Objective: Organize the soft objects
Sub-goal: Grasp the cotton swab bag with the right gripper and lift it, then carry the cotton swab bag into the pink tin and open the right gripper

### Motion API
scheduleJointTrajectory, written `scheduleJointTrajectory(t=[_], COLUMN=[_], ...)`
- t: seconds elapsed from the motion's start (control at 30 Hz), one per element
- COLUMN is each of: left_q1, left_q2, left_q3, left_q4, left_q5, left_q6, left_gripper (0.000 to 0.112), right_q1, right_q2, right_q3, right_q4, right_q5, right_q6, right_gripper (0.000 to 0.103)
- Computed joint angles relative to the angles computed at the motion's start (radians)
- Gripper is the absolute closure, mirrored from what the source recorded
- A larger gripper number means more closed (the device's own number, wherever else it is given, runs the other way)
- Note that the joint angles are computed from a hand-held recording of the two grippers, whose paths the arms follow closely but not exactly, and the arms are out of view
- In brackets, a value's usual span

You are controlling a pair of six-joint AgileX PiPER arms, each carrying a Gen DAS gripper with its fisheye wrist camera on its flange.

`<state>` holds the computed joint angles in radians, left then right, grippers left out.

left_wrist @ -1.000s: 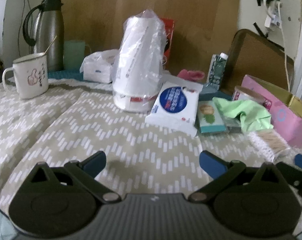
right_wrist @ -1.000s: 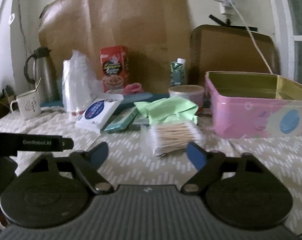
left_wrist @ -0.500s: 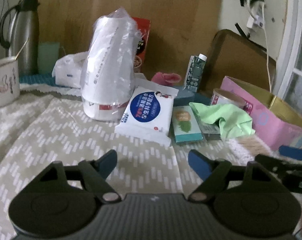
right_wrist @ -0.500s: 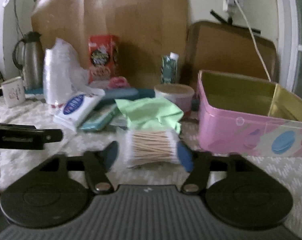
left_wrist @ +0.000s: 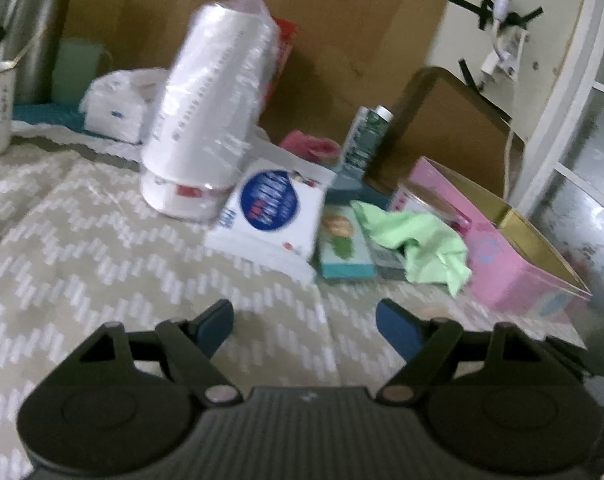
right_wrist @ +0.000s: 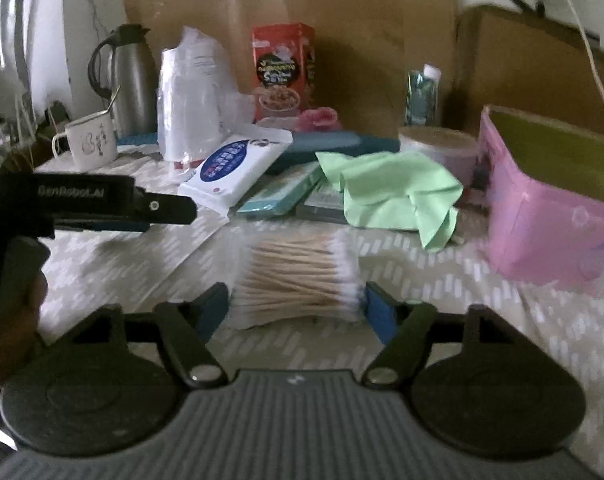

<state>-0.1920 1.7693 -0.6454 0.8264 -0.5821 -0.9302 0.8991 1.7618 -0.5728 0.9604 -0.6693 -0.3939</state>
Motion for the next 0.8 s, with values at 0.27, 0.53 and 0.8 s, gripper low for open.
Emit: scheduleJointTrajectory(t=[0.27,0.53,0.8], left_q1=[-0.113,-0.257,-0.486], left_q2=[0.016,0.029,0.239], left_q3=[-0.115,-0.322,-0.796], left_q4=[0.354,0.531,0.881], left_q5=[0.048,0.068,0.199], left_q6=[-0.397,-0.693,-1.112], left_gripper=[0.055,0.057,0.057], right_q1=[-0.092,-0.045,-0.309], right_q2=[-0.007,-0.054,-0.207], right_q3=[0.029,0.17,0.234], right_q4=[-0.275,-0.211,-0.268], right_q5=[0.061,-0.233,-0.285], right_q6=[0.201,0.221,0.09], right_gripper=[0.034,0.036,0.036])
